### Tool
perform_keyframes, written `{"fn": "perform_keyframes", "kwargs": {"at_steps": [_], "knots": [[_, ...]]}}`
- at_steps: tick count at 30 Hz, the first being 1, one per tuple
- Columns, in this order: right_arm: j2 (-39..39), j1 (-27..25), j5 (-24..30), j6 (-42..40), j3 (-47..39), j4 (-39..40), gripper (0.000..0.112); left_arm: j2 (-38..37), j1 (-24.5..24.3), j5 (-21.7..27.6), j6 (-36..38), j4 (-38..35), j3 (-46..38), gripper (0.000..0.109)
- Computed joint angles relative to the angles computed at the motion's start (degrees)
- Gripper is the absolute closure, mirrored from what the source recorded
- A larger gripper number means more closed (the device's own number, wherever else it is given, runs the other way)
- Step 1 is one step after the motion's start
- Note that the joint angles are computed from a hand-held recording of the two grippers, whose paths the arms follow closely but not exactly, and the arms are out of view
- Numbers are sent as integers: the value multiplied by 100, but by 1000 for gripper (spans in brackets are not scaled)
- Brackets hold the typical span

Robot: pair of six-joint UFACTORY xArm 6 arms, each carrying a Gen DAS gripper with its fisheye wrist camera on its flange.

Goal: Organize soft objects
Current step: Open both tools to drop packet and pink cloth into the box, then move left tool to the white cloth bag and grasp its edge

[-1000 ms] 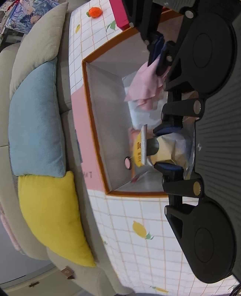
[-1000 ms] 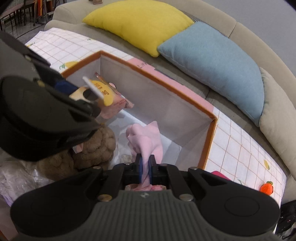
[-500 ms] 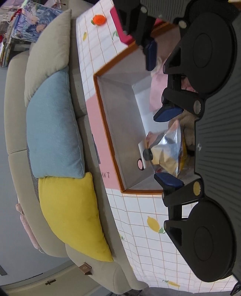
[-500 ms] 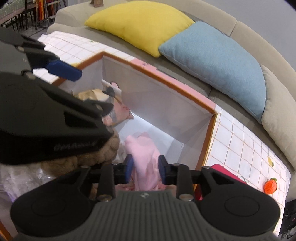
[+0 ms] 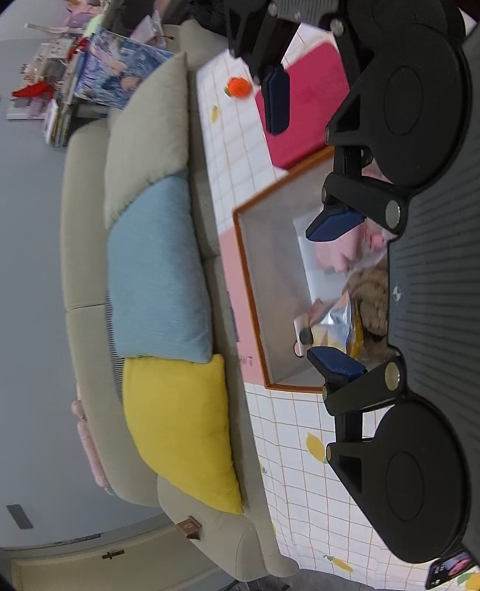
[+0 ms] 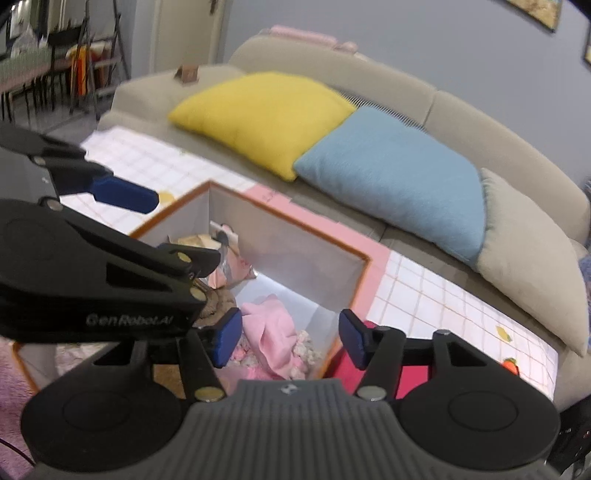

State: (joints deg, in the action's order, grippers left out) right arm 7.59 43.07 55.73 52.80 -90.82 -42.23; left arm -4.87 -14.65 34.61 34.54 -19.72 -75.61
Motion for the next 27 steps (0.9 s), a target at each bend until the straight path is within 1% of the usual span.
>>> {"fn": "perform_keyframes", "kwargs": {"at_steps": [3, 6, 9, 11, 13, 16, 17, 19, 24, 27], "knots": [[-491, 200, 91, 573, 508, -345, 49, -368, -25, -107, 135, -361, 356, 32], [-974, 436, 278, 1270, 1021, -697, 47, -748, -40, -130, 65, -579, 707, 32], [-1402, 693, 590, 1973, 1489, -1010, 45, -1064, 5, 166, 155, -1053, 940, 32], [-1616, 855, 864, 2341, 1739, -1142, 44, -1250, -1, 234, 99, -1157, 1121, 33], [-1851, 1031, 1143, 2669, 2002, -1216, 44, -1458, -22, 320, 225, -1281, 1341, 34], [-2105, 1280, 1594, 3012, 2269, -1213, 44, -1747, -84, 430, 369, -1451, 1660, 36], [-2171, 1337, 1697, 3095, 2345, -1177, 43, -1815, -106, 488, 391, -1501, 1729, 39], [-2291, 1420, 1852, 3225, 2509, -1080, 43, -1894, -167, 686, 399, -1571, 1803, 39], [-2608, 1528, 2086, 3506, 2952, -924, 43, -1966, -462, 1099, 459, -1584, 1886, 47], [-2834, 1529, 2131, 3818, 3232, -911, 44, -1930, -711, 1195, 492, -1521, 1883, 49]]}}
